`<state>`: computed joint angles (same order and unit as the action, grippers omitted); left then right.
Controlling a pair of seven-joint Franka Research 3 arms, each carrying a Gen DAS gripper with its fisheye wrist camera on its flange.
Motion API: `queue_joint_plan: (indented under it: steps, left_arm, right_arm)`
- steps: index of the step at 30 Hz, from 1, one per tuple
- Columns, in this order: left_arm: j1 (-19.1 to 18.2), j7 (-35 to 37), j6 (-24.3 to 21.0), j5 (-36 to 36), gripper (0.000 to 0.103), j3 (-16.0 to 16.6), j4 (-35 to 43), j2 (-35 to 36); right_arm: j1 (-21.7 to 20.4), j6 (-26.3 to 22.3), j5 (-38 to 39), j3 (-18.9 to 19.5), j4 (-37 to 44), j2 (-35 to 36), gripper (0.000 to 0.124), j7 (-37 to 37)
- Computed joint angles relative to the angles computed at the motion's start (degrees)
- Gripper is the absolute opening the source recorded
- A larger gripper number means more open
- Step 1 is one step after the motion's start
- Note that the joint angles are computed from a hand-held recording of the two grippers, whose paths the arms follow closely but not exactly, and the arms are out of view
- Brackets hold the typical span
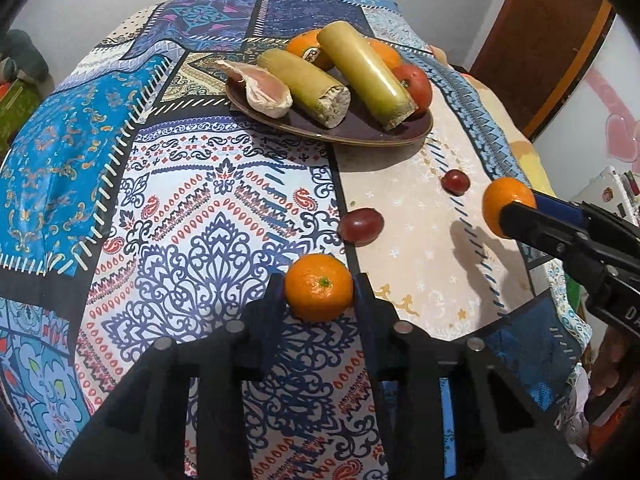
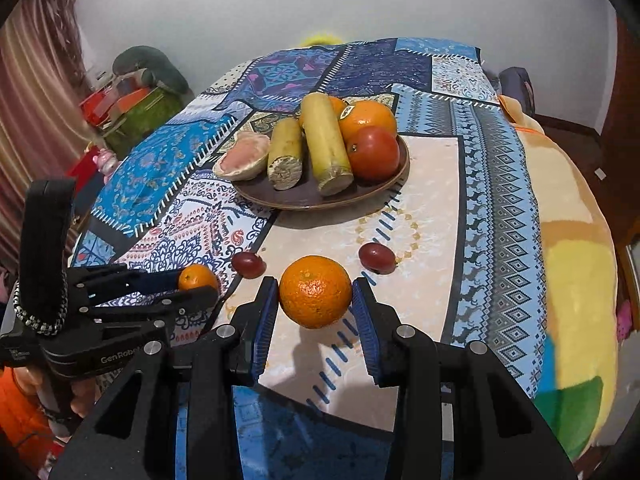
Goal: Organize fruits
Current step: 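Carry both tangerines over the plate beside the yellow cylinders, then open both grippers to drop the tangerines onto the plate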
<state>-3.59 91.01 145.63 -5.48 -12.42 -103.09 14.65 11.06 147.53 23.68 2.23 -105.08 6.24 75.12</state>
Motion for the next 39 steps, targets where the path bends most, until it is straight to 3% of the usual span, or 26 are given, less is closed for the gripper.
queue_joint_plan:
  steps: [13, 25, 39]
  left_arm:
    - [0.56, 1.24, 3.47, -1.04, 0.034, -0.04, 2.35, -0.69]
    - [1.65, 1.58, 4.95, -1.47, 0.034, -0.77, 10.21, 4.18]
    - [1.95, 2.6, 2.07, -0.45, 0.034, -1.75, 20.92, 12.22]
  right_arm:
    - [0.11, 0.79, -1.44, 0.08, 4.74, 3.16, 0.035, -0.6]
    - [0.4, 0.49, -2.57, 0.68, 11.91, 8.65, 0.035, -1.66]
    - [0.39, -1.35, -3.11, 1.54, 19.42, 15.21, 0.035, -3.12]
